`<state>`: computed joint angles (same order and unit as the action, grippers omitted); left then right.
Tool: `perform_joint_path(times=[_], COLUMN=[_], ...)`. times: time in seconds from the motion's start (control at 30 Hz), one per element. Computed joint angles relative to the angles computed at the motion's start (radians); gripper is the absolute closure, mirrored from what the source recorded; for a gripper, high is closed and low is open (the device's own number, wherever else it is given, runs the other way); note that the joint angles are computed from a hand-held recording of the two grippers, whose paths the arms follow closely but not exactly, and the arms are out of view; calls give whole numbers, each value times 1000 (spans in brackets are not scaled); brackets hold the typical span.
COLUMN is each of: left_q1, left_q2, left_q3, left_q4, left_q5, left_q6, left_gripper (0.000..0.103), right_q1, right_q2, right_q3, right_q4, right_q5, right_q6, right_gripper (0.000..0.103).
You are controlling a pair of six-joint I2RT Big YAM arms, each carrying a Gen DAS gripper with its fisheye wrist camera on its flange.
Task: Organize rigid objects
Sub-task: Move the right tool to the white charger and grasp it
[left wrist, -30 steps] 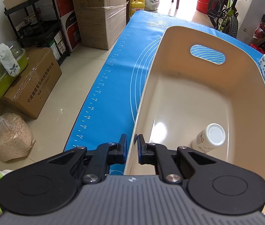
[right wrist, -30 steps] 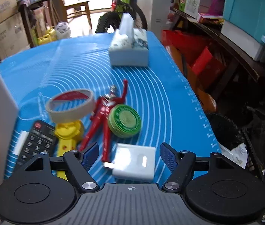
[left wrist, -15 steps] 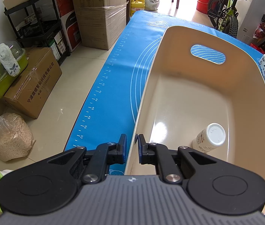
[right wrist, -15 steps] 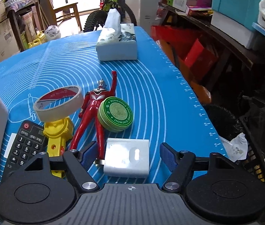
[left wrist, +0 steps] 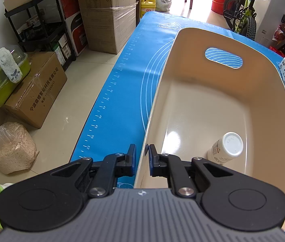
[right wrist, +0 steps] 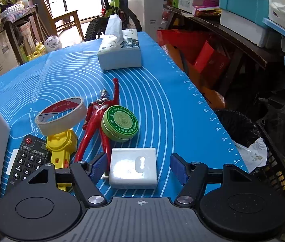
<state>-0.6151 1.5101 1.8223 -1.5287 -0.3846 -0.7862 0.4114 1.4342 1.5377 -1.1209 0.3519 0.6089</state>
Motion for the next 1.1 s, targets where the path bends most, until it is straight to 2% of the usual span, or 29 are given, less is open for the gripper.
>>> perform_joint_path(times=[0.5, 0.6, 0.7, 0.87, 1.1], left_q1=[1, 0, 0, 3, 1], left_q2=[0, 0, 0, 0, 2], left_q3=[1, 1, 1, 1, 3], left_q4=[-3, -3, -3, -2, -4], left_q5=[-3, -2, -3, -1, -3], left_q6=[0, -1, 0, 3, 1], left_gripper=[86, 86, 86, 85, 85], right_q1=[4, 0, 9, 8, 9], right_q2=[37, 69, 69, 65, 45], right_q3=[39, 79, 66, 54, 41], right_q4=[-22, -80, -72, -49, -44], right_q5=[31, -16, -3, -23, -37], right_q6=[-7, 12, 16, 5, -5], right_gripper=[28, 29, 29, 38, 39])
